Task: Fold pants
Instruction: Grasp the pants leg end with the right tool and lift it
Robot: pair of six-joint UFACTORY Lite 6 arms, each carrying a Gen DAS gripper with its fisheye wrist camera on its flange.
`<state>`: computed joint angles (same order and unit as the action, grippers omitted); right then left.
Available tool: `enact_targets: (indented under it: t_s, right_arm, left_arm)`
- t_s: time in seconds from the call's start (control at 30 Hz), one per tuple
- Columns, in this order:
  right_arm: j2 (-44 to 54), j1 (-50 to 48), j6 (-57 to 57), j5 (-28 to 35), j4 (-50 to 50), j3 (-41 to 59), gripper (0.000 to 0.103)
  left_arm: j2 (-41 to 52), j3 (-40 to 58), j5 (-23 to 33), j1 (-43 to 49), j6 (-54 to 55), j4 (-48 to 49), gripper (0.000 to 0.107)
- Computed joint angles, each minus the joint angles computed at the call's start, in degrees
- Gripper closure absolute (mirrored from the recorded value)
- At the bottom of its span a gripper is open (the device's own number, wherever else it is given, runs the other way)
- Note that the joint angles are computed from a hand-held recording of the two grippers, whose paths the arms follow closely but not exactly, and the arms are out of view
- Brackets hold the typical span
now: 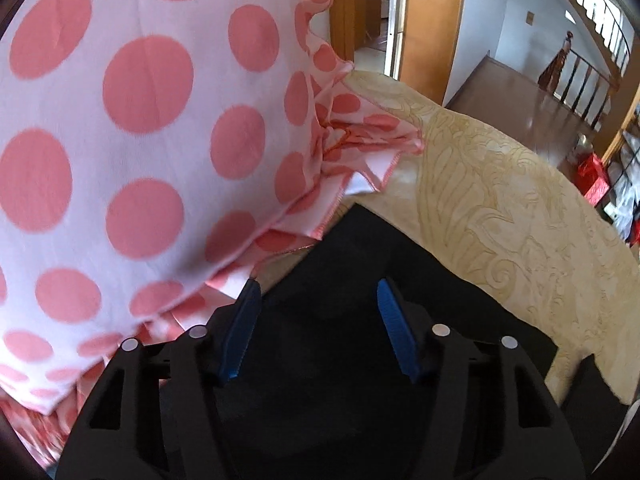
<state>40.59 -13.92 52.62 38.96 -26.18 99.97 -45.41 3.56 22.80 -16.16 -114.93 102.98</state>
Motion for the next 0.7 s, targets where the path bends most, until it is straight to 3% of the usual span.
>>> enact_targets:
  t_s: [0.27, 0.37, 0.43, 0.53, 0.6, 0.7]
  right_arm:
    - [12.73, 2.96, 2.72, 8.83, -5.89, 16.97, 0.026]
    - [14.4, 4.43, 4.05, 10.16, -10.28, 18.43, 0.026]
    - [13.58, 3.86, 3.42, 7.78, -10.38, 16.62, 0.033]
    - [11.94, 3.01, 2.35, 5.07, -8.03, 14.4, 0.055]
    - [9.44, 2.93, 3.38, 3.98, -7.87, 10.99, 0.075]
    - [4.82, 1.41, 3.65, -0.17, -5.65, 5.06, 0.087]
  left_arm:
    - [7.35, 1.34, -0.12, 1.69, -13.54, 13.1, 0.006]
    - [8.94, 1.55, 0.6, 1.5, -15.7, 15.03, 0.006]
    - [9.7, 1.71, 0.36, 1.87, -17.04, 16.18, 0.006]
    - [9.96, 1.67, -0.71, 2.93, -18.93, 18.16, 0.006]
    - [9.64, 1.46, -0.8, 3.13, -18.83, 18.07, 0.006]
    - [8.38, 1.07, -0.94, 3.13, -16.81, 16.06, 0.006]
